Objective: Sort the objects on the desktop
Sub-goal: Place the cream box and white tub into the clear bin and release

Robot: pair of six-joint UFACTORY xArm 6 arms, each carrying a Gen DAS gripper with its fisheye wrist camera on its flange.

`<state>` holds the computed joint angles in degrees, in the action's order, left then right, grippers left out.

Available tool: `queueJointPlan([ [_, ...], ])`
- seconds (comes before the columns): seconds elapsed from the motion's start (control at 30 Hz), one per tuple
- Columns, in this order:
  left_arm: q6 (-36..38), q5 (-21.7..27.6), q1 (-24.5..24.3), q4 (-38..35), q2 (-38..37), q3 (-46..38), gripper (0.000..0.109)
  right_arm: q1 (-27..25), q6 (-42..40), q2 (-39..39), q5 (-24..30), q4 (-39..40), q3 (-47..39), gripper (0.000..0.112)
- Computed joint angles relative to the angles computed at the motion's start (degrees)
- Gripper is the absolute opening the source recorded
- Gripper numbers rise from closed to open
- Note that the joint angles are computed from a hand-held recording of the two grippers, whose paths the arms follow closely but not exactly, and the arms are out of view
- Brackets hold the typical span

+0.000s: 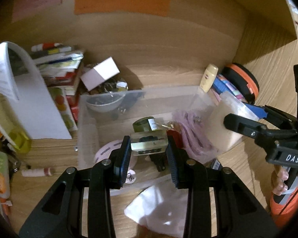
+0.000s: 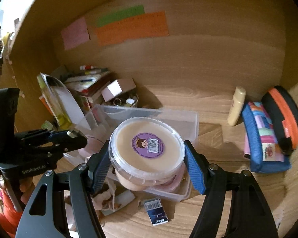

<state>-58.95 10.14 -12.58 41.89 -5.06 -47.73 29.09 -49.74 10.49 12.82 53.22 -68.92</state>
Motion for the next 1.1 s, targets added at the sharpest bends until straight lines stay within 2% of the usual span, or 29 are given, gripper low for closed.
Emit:
queueJointPlan([
  [0.1, 4.33, -1.29, -0.07, -4.87, 2.08, -0.85, 0.035, -0.26, 3.08, 1.75, 0.29, -4.01, -1.15, 0.066],
  [0.3, 7.25, -1.48, -0.45, -8.23, 3.95, -1.55, 0.035, -0.87, 7.14, 5.29, 2.32, -9.46, -3.95, 0.066],
  [0.47, 6.34, 0.39, -0.62, -6.91, 6.30, -3.55, 0.035, -0.83, 8.79, 7.07, 3.44, -11.77, -5.07, 0.066],
  [0.57, 9.65, 0.18, -0.70, -10.51, 7.02, -3.63, 0.035, -0.43, 9.03, 6.90, 2.52, -12.63, -4.63, 0.066],
  [0.73, 8.67, 1.32, -1.00, -8.56, 7.15, -4.03, 0.037, -0.06, 10.54, 6.73, 1.51, -14.98, -4.06, 0.067],
  [0.83, 10.03, 0.38, -1.05, -10.01, 6.44, -3.27, 0.046, 0.21, 12.52, 6.33, 0.70, -18.12, -3.39, 0.068],
  [0.97, 5.04, 1.19, -1.00, -4.40, 4.89, -2.87, 0.053, 0.52, 14.10, 5.03, -0.93, -19.94, -2.05, 0.081],
  [1.1, 1.84, 0.77, -0.93, -0.92, 2.84, -1.82, 0.059, 0.58, 14.47, 3.06, -2.16, -20.40, -0.13, 0.084],
])
